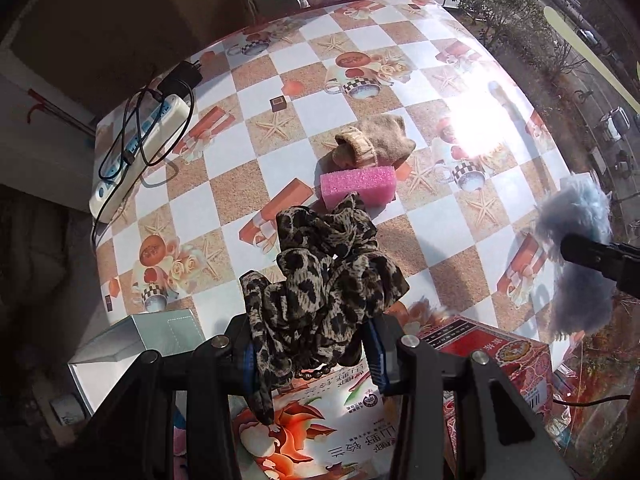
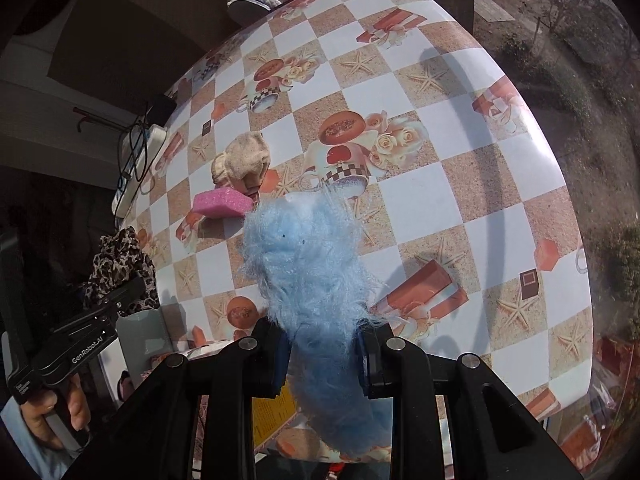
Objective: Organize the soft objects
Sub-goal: 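Lift the scrunchie and fluffy item in both grippers toward the box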
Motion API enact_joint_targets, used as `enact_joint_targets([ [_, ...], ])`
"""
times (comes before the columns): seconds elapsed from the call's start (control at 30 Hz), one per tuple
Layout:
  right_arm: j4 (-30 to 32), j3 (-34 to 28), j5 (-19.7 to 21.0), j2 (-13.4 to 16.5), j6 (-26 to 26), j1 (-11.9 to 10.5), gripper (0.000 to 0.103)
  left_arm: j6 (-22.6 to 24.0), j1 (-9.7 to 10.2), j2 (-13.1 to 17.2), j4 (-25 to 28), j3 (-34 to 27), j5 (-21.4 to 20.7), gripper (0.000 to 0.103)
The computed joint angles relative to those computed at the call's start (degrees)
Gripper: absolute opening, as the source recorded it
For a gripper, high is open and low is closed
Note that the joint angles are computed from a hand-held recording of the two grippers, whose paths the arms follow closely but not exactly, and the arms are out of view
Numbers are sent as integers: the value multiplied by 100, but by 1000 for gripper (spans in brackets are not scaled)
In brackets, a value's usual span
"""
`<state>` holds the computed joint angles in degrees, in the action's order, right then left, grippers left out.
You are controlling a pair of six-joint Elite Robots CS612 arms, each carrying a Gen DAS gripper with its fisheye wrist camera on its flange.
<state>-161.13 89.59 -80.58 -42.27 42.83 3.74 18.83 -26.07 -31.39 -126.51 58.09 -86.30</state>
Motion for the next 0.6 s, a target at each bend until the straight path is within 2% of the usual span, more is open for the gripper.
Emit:
enact_joint_targets([
  [0.6, 78, -232, -268, -126, -36, 321, 28, 138, 211, -408, -442, 536, -357, 46],
])
